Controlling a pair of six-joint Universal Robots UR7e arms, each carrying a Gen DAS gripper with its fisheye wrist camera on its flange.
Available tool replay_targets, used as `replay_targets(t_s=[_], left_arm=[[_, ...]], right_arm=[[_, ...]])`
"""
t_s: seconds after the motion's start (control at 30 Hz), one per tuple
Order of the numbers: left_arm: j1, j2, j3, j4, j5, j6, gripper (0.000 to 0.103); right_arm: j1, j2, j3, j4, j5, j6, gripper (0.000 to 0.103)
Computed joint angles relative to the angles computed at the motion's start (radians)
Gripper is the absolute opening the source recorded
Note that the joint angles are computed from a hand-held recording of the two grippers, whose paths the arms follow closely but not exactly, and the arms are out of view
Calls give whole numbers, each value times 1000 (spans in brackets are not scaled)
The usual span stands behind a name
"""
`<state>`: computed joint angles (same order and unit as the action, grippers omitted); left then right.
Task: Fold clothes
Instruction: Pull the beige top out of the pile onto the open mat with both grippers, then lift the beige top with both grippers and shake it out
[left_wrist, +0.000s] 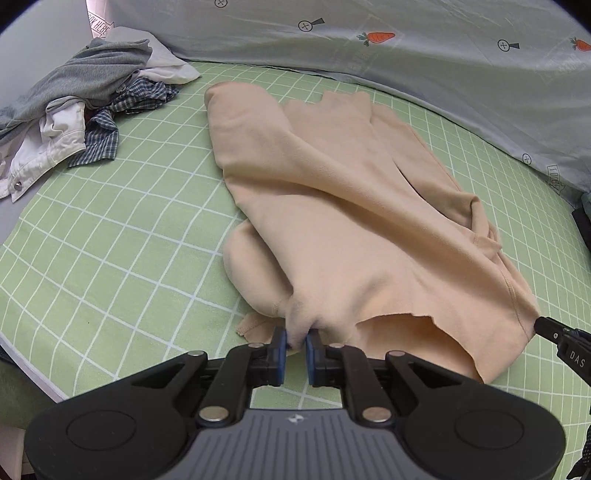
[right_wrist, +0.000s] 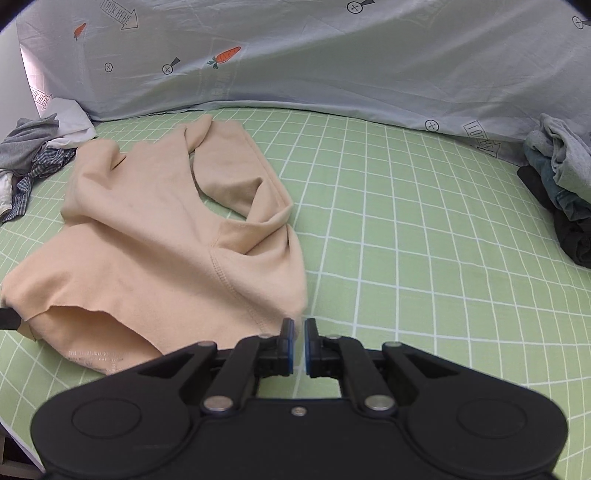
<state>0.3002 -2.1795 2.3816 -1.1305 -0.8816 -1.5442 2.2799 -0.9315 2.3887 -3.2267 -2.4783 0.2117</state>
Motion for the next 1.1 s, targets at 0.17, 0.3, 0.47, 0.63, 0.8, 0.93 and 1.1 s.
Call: replay_targets(t_s=[0.17, 0.3, 0.47, 0.63, 0.8, 0.93, 1.1], left_arm=[[-45, -58, 2, 70, -40, -26, 19], [-35, -93, 14, 70, -70, 27, 25], [88, -74, 54, -100, -68, 224, 37], [160, -34, 74, -198, -21, 328, 37], [218, -18, 76, -276, 2, 406, 37], [238, -22, 83, -334, 18, 455, 27], [210, -18, 71, -305, 64, 408, 11]], right_arm=[[-12, -31, 34, 16, 61, 74, 12], [-13, -18, 33, 9, 98, 103, 35], [-23, 6, 15, 46, 157, 151, 39], [-42, 22, 0, 84, 181, 189, 38], [-57, 27, -10, 91, 176, 221, 27], [-65, 37, -17, 59, 188, 186, 5], [-40, 46, -24, -8, 132, 135, 3]])
